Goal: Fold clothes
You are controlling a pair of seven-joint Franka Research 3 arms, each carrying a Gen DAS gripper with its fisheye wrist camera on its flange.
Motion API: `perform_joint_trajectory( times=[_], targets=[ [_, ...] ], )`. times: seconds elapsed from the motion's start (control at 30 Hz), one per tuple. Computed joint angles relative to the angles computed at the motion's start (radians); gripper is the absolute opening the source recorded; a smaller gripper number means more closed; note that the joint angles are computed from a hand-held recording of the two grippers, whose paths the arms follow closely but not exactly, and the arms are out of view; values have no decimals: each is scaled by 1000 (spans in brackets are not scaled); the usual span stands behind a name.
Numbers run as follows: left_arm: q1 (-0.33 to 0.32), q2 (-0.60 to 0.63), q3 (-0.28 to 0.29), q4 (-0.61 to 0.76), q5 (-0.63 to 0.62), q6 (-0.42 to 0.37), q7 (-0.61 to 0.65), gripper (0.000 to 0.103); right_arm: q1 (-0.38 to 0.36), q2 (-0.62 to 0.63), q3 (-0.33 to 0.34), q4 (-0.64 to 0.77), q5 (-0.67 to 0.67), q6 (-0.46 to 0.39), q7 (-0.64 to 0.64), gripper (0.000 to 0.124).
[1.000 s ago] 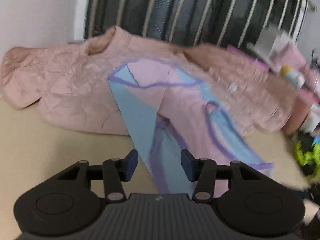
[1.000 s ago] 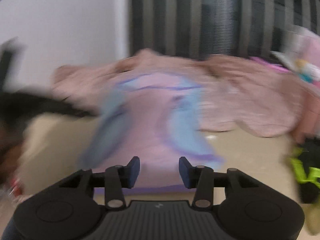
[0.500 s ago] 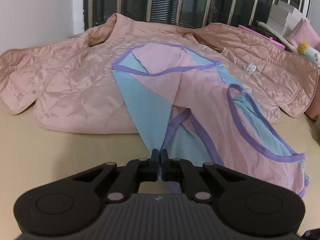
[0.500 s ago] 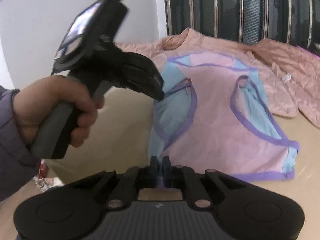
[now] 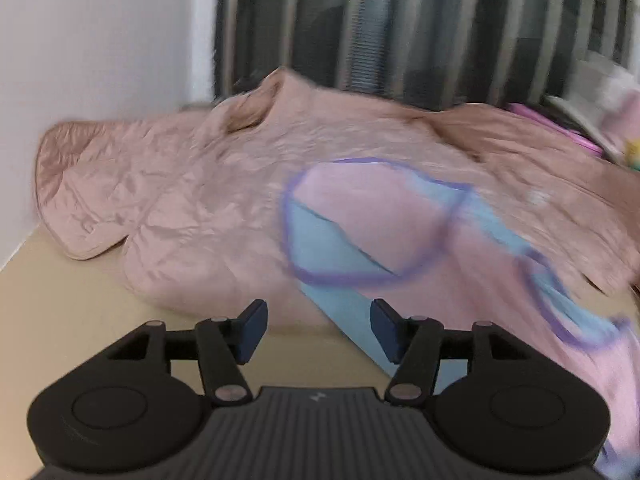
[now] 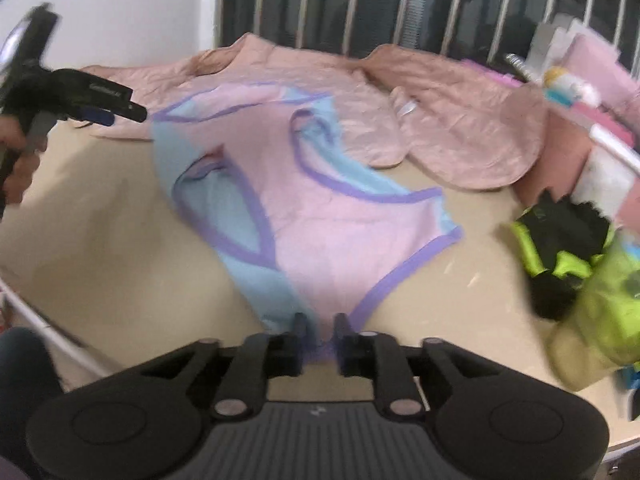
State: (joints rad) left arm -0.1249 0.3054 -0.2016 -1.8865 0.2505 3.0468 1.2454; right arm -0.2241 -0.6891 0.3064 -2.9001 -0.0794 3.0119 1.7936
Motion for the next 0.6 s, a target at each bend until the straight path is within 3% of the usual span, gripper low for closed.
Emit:
perform_joint_trajectory(
  times=[0.03,0.13,0.2,0.23,0.27,0.3,0.43,0.53,0.6],
  targets=[
    [4,42,-6,66,-11,-47,7,57,1,-10,6,-8,0,14,5,30],
    [-23,141,16,225,-5,-161,-2,55,-4,18,22,-3,8,58,13,32],
    [0,199,-24,307,-42,-225,54,31,-13,17,45,1,13,48,22,32],
    [13,218,-45,333,-64,-245,85,27,-11,17,48,2,14,40,26,31],
    [20,233,-57,353,-83,-260,110,16,-3,27,40,6,16,42,23,30],
    [19,234,-52,351,-89,-251,116,3,5,37,31,10,19,44,20,30],
    [20,191,-30,279,-117,-187,88,2,-16,50,47,14,9,40,28,30],
    [-61,118,93,168,1,-108,-43,2,28,56,4,3,28,57,17,16],
    [-77,49,131,72,54,-67,-124,2,20,52,19,-1,34,63,25,16]
  ],
)
